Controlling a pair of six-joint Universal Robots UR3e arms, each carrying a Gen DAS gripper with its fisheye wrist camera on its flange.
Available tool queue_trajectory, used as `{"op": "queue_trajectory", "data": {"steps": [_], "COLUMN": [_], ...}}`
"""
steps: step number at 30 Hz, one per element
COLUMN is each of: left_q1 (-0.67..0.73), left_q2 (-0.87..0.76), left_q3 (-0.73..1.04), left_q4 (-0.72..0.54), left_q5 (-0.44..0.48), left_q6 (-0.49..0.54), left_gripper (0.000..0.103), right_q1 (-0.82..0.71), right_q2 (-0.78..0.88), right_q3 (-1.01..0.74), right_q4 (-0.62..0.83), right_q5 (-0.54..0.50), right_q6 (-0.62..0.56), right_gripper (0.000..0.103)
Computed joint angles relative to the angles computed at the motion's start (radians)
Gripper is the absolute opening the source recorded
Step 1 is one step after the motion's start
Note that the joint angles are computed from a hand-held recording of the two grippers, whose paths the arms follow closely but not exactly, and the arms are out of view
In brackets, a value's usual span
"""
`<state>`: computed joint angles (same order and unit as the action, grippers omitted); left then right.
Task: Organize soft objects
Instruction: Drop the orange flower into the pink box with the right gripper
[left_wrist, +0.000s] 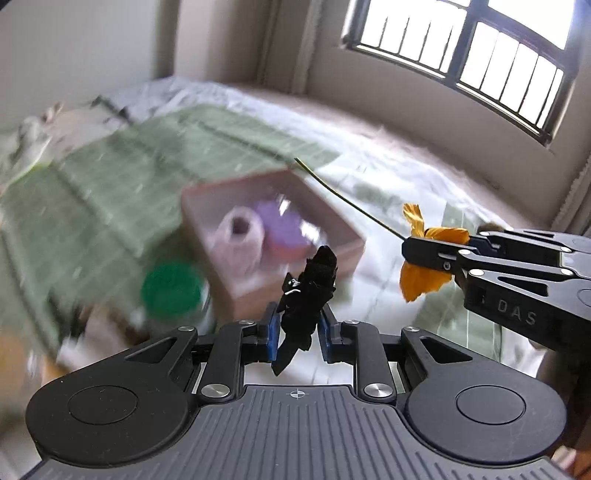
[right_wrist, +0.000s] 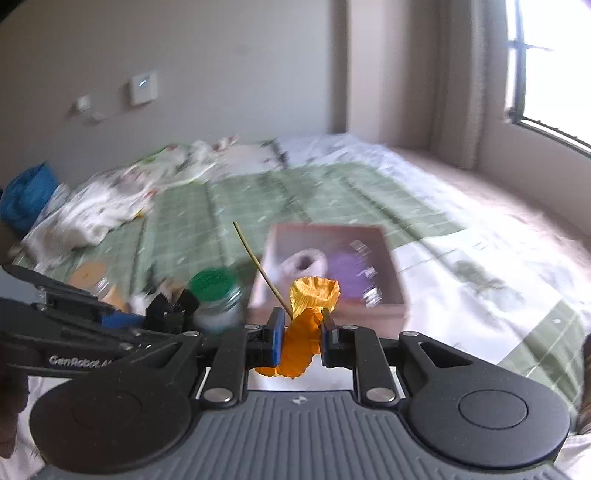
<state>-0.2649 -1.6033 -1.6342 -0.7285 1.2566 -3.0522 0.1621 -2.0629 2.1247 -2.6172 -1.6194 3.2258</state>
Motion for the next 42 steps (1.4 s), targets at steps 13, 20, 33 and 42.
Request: {"op": "queue_trajectory", "data": {"steps": [13, 20, 33, 42], "left_q1": [0.049, 0.050, 0.485, 0.979], "left_q2": [-0.671, -0.682, 0.507, 0.759], "left_q3": [0.786, 0.673, -0.613, -0.893], "left_q4": [-0.147, 0.056, -0.059, -0.038], "left_q5": [-0.192, -0.108, -0.144, -0.294], "left_q6": [-0.222, -0.275, 0.328, 0.289], "left_gripper": [0.026, 0.026, 0.027, 0.026], "right_q1": [-0.429, -0.543, -0.097, 0.269], "right_q2": [0.505, 0.487, 0.448, 0.661], "right_q3": [-0.247, -0.026, -0.021, -0.288], "right_q4": [-0.182, -0.348, -0.446, -0.139], "right_q5": [0.472, 0.612, 0.237, 0.167], "right_q6": [0.035, 0.046, 0.013, 0.244], "right_gripper": [0.039, 0.057, 0.069, 0.069]}}
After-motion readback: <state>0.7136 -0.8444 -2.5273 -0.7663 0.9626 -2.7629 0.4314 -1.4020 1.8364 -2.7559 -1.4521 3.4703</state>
